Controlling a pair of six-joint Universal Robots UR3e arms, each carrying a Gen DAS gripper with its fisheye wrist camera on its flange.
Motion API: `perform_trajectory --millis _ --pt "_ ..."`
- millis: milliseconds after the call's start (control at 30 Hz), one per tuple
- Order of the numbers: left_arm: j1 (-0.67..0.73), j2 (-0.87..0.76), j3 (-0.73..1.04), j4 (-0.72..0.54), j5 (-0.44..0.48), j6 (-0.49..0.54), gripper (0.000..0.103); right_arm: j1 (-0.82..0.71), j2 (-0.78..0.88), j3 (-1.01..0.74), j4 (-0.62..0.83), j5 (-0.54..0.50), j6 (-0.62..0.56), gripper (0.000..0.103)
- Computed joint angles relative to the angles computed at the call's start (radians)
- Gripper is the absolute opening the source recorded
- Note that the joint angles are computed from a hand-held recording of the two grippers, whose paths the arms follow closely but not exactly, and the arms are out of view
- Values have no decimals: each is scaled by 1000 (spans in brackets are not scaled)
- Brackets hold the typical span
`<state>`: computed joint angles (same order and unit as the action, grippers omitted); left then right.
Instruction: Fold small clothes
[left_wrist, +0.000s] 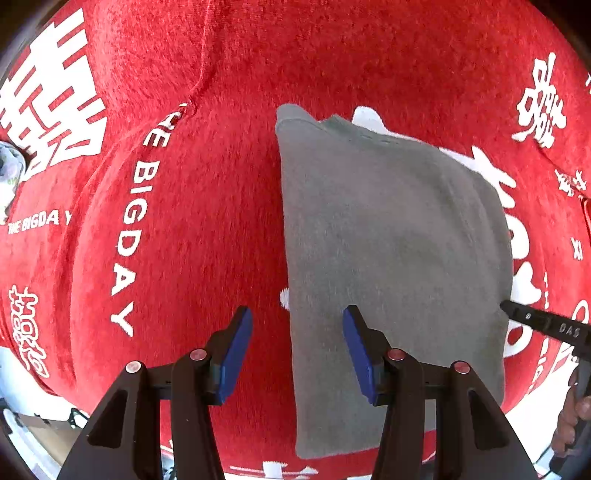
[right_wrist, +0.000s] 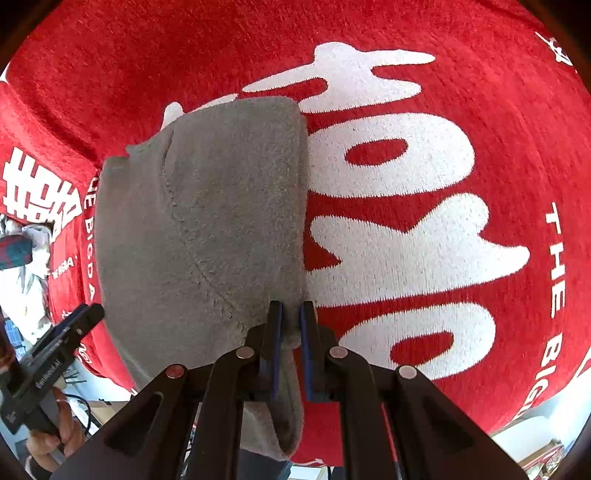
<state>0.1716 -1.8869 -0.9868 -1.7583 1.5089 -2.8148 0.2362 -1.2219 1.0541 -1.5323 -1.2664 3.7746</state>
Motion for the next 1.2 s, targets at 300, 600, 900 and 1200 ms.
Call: perform_trajectory --millis 300,600,900,1200 --pt "5 83 -50 -31 16 -13 102 51 -75 41 -10 77 13 52" --pt "-3 44 37 -134 101 -44 102 86 -90 162 14 49 95 9" --pt "-13 46 136 -204 142 -25 102 68 -100 -25 170 56 56 9" --pt "-19 -4 384 -417 115 -16 102 91 68 -520 477 19 56 10"
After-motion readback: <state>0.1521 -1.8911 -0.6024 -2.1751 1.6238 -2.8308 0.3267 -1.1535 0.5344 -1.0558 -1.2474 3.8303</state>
